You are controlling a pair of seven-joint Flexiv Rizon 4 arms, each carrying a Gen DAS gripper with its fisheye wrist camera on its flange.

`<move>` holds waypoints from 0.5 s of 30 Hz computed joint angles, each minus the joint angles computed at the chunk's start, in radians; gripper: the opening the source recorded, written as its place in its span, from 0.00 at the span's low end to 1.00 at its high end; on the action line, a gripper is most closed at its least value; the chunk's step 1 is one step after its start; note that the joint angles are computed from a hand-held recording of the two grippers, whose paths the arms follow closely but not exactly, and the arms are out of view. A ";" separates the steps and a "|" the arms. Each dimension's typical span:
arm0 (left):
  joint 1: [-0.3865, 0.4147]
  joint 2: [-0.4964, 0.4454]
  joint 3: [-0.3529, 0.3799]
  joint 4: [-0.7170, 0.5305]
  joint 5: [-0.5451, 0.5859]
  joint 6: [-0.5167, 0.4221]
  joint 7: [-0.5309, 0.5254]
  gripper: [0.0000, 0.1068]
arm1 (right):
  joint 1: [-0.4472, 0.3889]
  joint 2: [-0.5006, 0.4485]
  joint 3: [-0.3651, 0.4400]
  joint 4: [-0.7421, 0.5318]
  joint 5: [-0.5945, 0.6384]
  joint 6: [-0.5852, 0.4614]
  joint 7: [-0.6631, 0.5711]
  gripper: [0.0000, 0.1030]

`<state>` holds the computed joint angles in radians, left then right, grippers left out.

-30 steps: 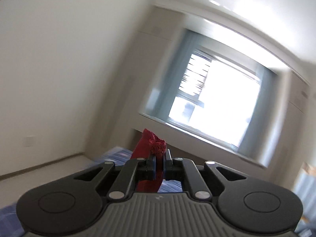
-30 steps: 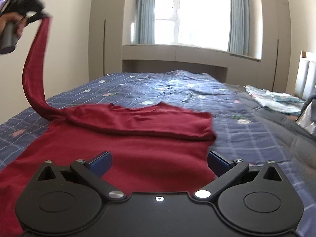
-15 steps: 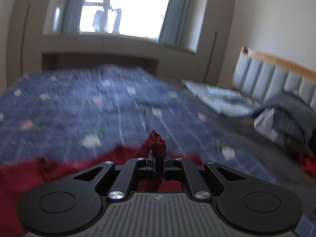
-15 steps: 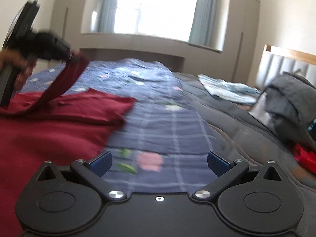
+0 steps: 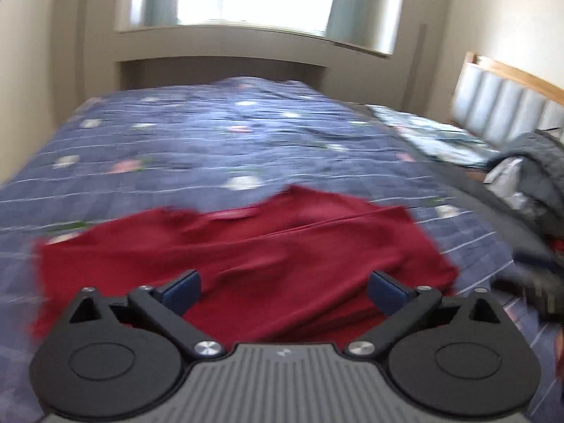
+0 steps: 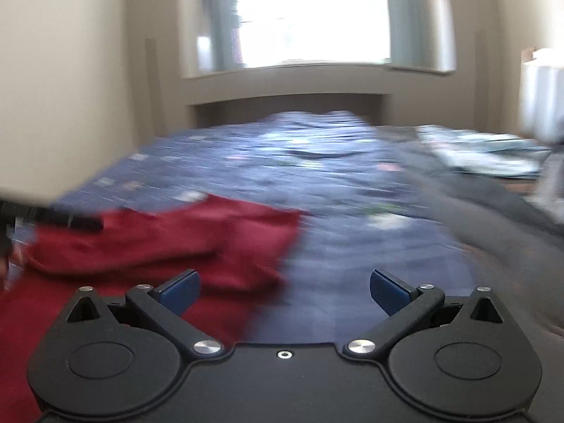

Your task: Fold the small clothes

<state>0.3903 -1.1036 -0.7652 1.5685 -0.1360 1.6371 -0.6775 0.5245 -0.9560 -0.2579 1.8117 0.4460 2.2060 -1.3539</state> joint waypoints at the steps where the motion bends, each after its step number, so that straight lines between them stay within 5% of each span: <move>1: 0.019 0.018 0.013 0.031 0.004 0.035 -0.010 0.96 | -0.050 -0.008 0.036 -0.046 -0.072 -0.026 0.013 0.93; 8: -0.027 0.049 0.286 0.021 0.049 0.249 -0.122 0.96 | -0.132 -0.110 0.008 -0.339 -0.310 -0.365 0.128 0.67; 11: -0.031 0.019 0.333 -0.040 0.092 0.229 -0.124 0.91 | -0.158 -0.129 0.018 -0.393 -0.360 -0.458 0.191 0.62; 15: -0.007 -0.050 0.298 -0.141 0.175 0.158 -0.070 0.78 | -0.174 -0.144 0.027 -0.414 -0.397 -0.464 0.261 0.60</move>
